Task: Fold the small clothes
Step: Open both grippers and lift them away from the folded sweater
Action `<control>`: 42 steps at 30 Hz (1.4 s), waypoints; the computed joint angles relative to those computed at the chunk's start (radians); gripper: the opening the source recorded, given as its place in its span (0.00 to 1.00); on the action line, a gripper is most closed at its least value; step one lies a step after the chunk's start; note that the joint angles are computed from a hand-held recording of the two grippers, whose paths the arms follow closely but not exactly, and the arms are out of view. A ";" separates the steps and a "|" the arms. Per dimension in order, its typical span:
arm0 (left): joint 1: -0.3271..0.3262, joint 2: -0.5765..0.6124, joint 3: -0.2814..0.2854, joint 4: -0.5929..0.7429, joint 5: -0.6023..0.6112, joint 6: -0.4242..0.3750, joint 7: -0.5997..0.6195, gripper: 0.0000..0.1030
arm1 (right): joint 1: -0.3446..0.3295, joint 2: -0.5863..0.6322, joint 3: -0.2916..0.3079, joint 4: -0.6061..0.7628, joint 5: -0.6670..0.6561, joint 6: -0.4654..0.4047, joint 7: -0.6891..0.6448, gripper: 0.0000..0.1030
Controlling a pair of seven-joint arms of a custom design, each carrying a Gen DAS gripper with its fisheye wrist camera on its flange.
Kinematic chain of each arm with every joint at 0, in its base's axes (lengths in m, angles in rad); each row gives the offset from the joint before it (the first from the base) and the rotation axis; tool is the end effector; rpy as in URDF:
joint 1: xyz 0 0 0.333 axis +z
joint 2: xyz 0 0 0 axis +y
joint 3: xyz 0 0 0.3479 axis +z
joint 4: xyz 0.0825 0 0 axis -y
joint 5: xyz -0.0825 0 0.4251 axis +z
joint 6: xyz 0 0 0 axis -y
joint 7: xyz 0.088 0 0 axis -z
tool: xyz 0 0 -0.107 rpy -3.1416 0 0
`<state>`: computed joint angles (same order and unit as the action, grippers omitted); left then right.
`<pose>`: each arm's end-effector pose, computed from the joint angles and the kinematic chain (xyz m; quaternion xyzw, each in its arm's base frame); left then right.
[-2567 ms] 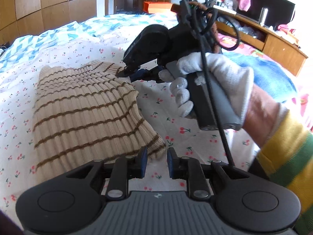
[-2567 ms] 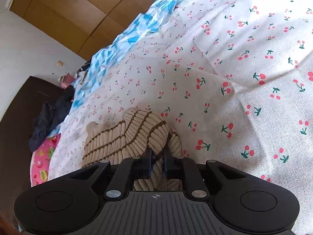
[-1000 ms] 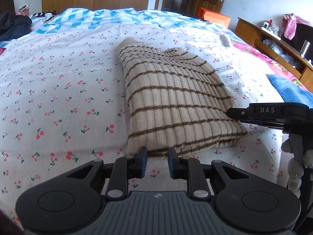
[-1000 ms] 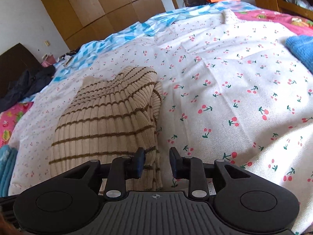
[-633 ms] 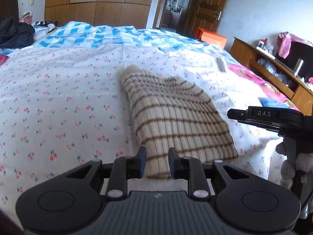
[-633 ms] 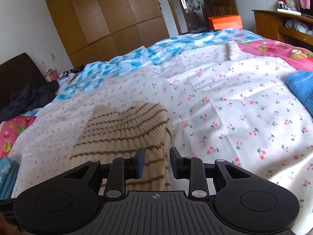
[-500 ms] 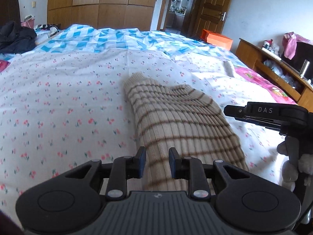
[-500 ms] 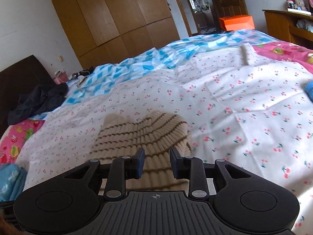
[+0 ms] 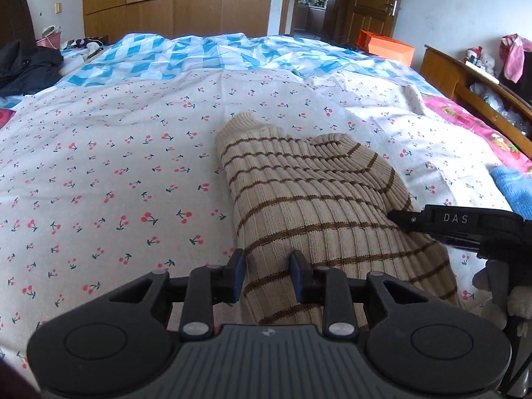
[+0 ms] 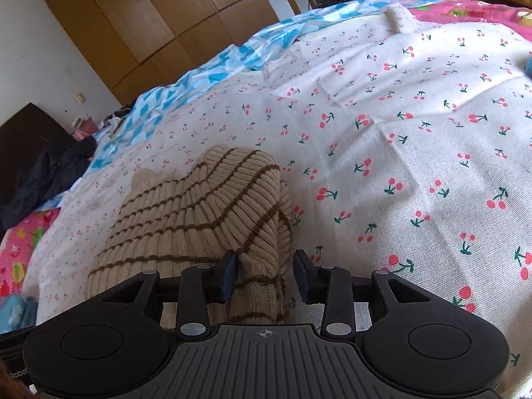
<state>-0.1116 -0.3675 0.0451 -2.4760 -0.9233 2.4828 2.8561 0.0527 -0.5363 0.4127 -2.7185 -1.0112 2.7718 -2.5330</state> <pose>0.4788 -0.0278 0.4714 -0.3895 0.8399 -0.3641 0.1013 0.3566 0.2161 0.4161 -0.3284 0.8434 -0.2322 0.3562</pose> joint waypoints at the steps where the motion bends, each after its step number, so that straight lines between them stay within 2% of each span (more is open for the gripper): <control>1: 0.001 -0.001 -0.005 -0.001 0.005 0.007 -0.004 0.33 | 0.001 -0.006 0.005 0.000 -0.003 -0.007 0.003 0.35; 4: -0.006 -0.030 -0.003 -0.020 0.001 0.027 0.001 0.33 | 0.016 -0.029 0.018 0.003 0.002 -0.053 -0.001 0.35; 8: -0.019 -0.079 0.016 -0.054 0.000 0.011 0.034 0.33 | 0.048 -0.062 0.031 0.006 0.007 -0.109 -0.006 0.35; 10: -0.012 -0.079 0.004 -0.063 0.050 0.006 0.013 0.35 | 0.079 -0.048 0.019 0.019 0.044 -0.145 -0.048 0.35; 12: 0.002 -0.067 -0.026 -0.076 0.132 0.026 -0.033 0.36 | 0.126 -0.006 -0.022 0.037 0.113 -0.168 -0.143 0.35; 14: -0.011 -0.074 -0.021 -0.096 0.154 0.055 -0.032 0.36 | 0.141 0.009 -0.015 0.048 0.138 -0.206 -0.161 0.35; 17: -0.024 -0.112 0.023 -0.107 0.151 0.018 -0.027 0.36 | 0.157 -0.018 0.019 0.061 0.126 -0.288 -0.148 0.35; 21: -0.009 -0.151 0.063 -0.123 0.145 -0.017 -0.021 0.36 | 0.207 -0.034 0.061 0.075 0.104 -0.373 -0.126 0.35; 23: 0.006 -0.155 0.069 -0.129 0.157 -0.027 -0.032 0.36 | 0.255 -0.004 0.042 0.090 0.145 -0.402 -0.176 0.35; 26: 0.028 -0.147 0.064 -0.138 0.194 -0.052 -0.055 0.36 | 0.304 0.051 -0.013 0.100 0.227 -0.396 -0.245 0.35; 30: 0.030 -0.166 0.071 -0.163 0.208 -0.063 -0.032 0.36 | 0.298 0.047 0.012 0.105 0.196 -0.417 -0.163 0.35; 35: 0.026 -0.185 0.107 -0.169 0.171 -0.093 0.024 0.36 | 0.350 0.082 0.044 0.153 0.185 -0.541 -0.151 0.35; 37: 0.039 -0.165 0.111 -0.156 0.163 -0.118 0.015 0.36 | 0.372 0.098 0.043 0.170 0.178 -0.578 -0.150 0.35; 42: 0.083 -0.112 0.097 -0.131 0.174 -0.142 -0.003 0.36 | 0.417 0.141 0.003 0.197 0.204 -0.608 -0.180 0.36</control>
